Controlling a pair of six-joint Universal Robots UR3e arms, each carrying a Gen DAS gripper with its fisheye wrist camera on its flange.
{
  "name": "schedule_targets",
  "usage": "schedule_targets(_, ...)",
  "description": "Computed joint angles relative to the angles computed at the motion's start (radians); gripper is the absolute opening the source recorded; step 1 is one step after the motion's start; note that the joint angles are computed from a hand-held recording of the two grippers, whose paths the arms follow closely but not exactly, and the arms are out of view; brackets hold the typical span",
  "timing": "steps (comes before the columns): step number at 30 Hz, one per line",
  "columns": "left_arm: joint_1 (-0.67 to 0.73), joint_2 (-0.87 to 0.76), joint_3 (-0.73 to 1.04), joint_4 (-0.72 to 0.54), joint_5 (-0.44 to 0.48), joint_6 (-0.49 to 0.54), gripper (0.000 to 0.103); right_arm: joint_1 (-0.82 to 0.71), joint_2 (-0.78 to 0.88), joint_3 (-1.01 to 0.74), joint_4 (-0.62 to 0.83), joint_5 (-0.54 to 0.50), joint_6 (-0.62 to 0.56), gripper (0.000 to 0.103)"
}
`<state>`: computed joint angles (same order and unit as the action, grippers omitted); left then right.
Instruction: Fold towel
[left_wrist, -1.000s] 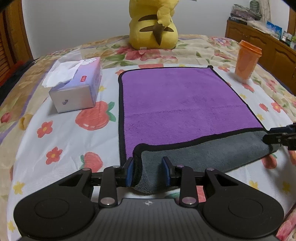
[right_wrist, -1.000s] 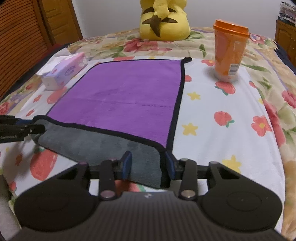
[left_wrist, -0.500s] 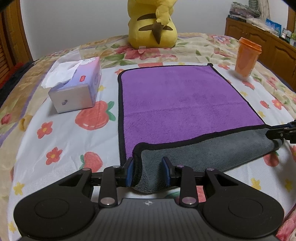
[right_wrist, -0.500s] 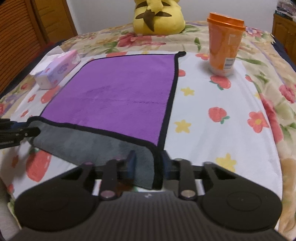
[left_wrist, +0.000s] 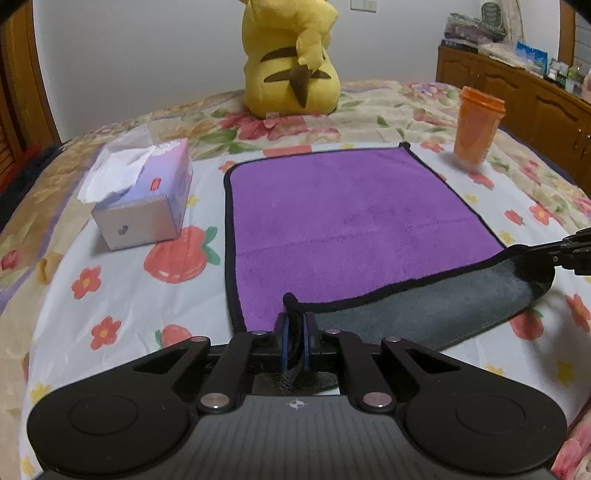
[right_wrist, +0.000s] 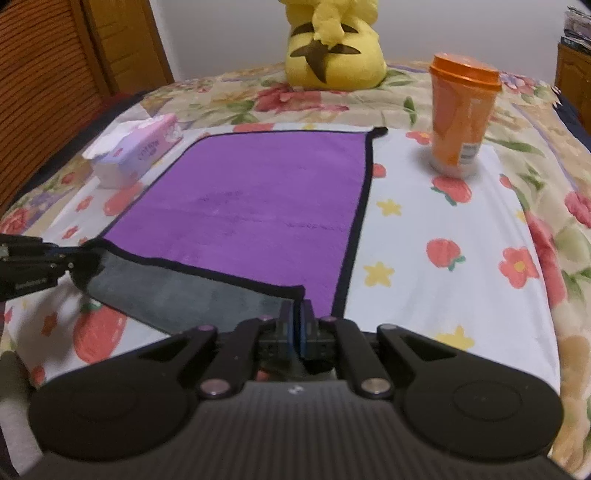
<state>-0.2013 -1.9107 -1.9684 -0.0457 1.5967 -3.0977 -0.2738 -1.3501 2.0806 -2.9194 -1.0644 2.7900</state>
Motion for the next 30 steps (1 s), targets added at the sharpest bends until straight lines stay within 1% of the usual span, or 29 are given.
schedule_targets(5,-0.004,0.02,-0.015,0.071,0.012,-0.04,0.008,-0.017,0.002,0.007,-0.046,0.044,0.002,0.004)
schedule_targets(13,-0.019,0.032,-0.019,0.137,0.037,-0.057,0.008,-0.044,0.013,0.017,-0.151,0.1,0.016,0.004)
schedule_targets(17,-0.015,0.051,-0.031,0.151,0.036,-0.072,0.008,-0.045,0.03,0.015,-0.21,0.105,0.014,0.004)
schedule_targets(24,-0.008,0.068,-0.048,0.178,0.026,-0.073,0.008,-0.038,0.057,-0.013,-0.24,0.106,0.02,0.004)
schedule_targets(30,0.013,0.069,-0.041,0.201,0.003,-0.09,0.008,-0.04,0.072,-0.02,-0.297,0.109,0.026,0.004)
